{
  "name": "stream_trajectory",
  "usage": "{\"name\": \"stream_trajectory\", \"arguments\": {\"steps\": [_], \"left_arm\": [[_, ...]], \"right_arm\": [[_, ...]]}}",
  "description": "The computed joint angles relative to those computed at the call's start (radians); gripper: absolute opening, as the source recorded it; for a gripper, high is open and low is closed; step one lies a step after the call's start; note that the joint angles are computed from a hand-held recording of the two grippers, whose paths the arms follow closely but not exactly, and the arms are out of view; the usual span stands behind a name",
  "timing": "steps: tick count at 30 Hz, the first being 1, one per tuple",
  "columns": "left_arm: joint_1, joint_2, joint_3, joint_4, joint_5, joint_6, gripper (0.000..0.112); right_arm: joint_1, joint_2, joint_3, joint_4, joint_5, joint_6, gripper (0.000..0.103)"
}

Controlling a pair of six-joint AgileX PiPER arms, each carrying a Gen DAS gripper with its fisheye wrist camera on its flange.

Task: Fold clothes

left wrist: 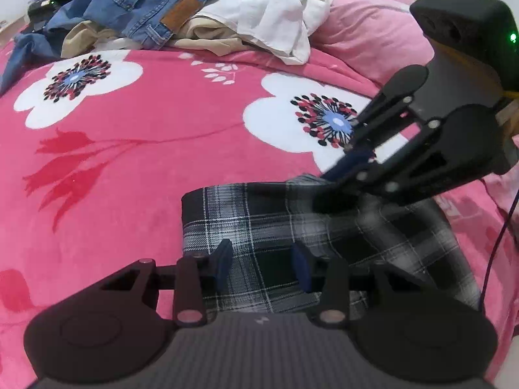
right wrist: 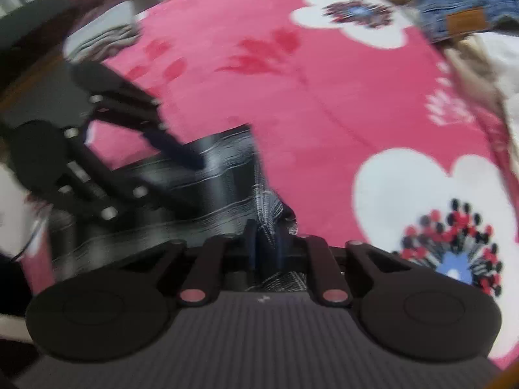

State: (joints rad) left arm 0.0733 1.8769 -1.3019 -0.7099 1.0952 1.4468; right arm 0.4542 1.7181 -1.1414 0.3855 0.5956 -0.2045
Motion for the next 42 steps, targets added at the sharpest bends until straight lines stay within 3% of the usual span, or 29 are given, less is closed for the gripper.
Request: {"name": "stream_trajectory", "arguments": {"steps": [5,12,13,15,18,22,24,25,27,31,36,40,42], "left_arm": [[0.001,0.006,-0.01,0.0,0.004,-0.012,0.042],[-0.011,0.013,-0.018,0.004,-0.018,-0.016,0.043],[-0.012,0.012,-0.016,0.003,-0.021,-0.014,0.043],[-0.013,0.011,-0.013,0.003,-0.024,-0.01,0.044],[-0.017,0.003,0.001,0.002,-0.039,0.007,0.044],[-0.019,-0.009,0.019,0.002,-0.052,0.024,0.044],[-0.02,-0.014,0.026,0.0,-0.061,0.03,0.044],[-0.02,-0.015,0.03,-0.001,-0.064,0.033,0.044],[-0.019,-0.016,0.033,-0.001,-0.067,0.035,0.044],[-0.017,-0.018,0.037,-0.006,-0.07,0.031,0.044],[-0.021,-0.021,0.048,-0.01,-0.086,0.031,0.045],[-0.027,-0.019,0.053,-0.005,-0.106,0.021,0.045],[-0.027,-0.016,0.042,0.001,-0.098,0.005,0.045]], "right_arm": [[-0.161,0.055,-0.016,0.406,0.168,-0.279,0.006],[-0.431,0.329,-0.066,0.765,0.495,-0.286,0.011],[-0.436,0.315,-0.067,0.752,0.49,-0.291,0.012],[-0.39,0.214,-0.06,0.656,0.392,-0.316,0.029],[-0.282,0.108,-0.071,0.477,0.254,-0.329,0.044],[-0.126,0.074,-0.079,0.257,0.113,-0.309,0.045],[-0.084,0.087,-0.067,0.27,0.067,-0.373,0.043],[-0.084,0.101,-0.076,0.279,0.074,-0.395,0.043],[-0.09,0.134,-0.101,0.288,0.107,-0.426,0.025],[-0.199,0.189,-0.157,0.445,0.269,-0.532,0.007],[-0.37,0.356,-0.253,0.69,0.58,-0.536,0.005],[-0.407,0.479,-0.276,0.735,0.585,-0.373,0.008],[-0.433,0.468,-0.234,0.785,0.576,-0.38,0.014]]}}
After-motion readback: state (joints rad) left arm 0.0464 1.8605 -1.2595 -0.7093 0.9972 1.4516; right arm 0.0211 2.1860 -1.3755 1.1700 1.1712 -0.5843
